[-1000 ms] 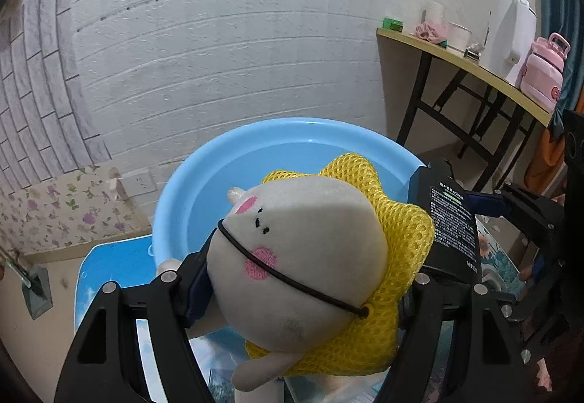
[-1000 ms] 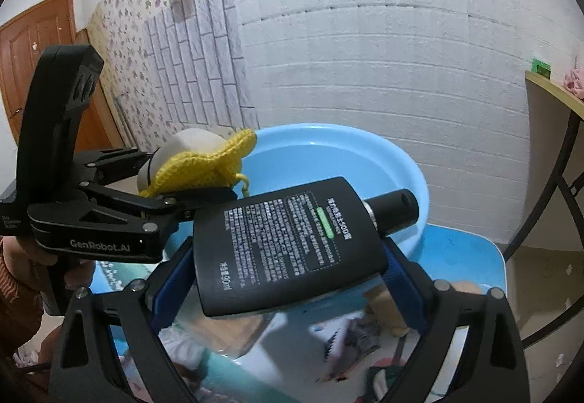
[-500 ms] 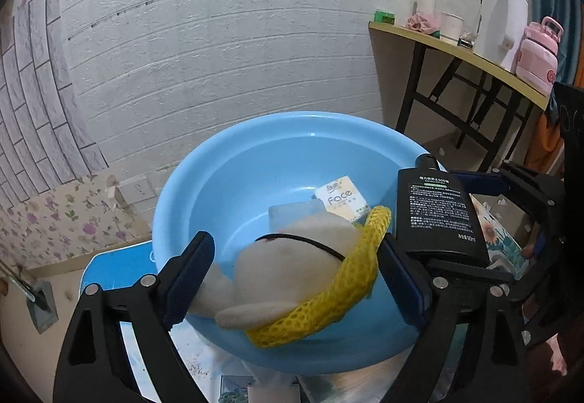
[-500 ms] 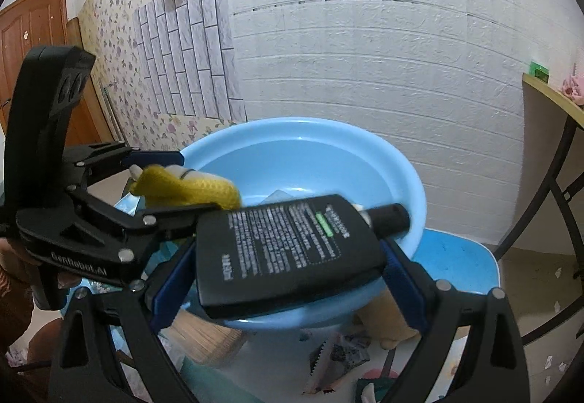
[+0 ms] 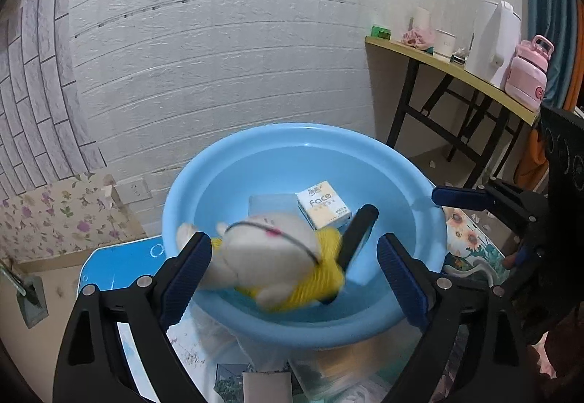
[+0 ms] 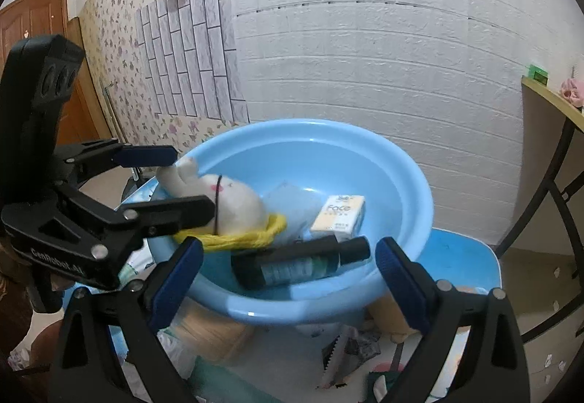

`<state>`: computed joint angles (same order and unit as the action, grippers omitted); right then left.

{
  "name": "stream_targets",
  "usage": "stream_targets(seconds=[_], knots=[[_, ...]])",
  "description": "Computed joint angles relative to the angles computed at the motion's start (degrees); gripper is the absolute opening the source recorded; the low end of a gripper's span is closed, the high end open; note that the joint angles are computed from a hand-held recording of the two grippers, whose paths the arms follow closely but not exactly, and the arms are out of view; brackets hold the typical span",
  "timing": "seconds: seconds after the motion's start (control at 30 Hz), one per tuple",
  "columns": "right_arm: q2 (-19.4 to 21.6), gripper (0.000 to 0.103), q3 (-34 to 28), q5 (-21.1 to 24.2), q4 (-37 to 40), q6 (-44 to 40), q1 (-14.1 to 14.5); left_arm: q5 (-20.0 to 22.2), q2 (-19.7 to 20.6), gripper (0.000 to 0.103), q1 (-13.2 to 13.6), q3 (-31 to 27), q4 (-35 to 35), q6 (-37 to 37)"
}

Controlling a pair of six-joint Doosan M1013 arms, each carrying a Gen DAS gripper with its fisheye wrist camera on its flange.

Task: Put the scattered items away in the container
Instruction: 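Open both tools to release the bottle and bunny into the basin, then withdraw both tools from the basin toward the remaining table items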

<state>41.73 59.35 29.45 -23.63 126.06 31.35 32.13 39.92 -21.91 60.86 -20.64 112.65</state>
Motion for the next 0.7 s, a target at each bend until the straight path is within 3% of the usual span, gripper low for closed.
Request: stream_targets(seconds=[0.37, 0.7], knots=[[-2.4, 0.097, 4.18, 0.89, -6.71, 9.85, 0.61, -4.19, -4.03, 0.092, -0.01, 7.02, -0.96, -0.95], [-5.74, 0.097, 10.9, 3.15, -14.97, 21.45, 1.96, -4.99, -6.93, 0.092, -0.99, 13.79, -2.92, -1.34]])
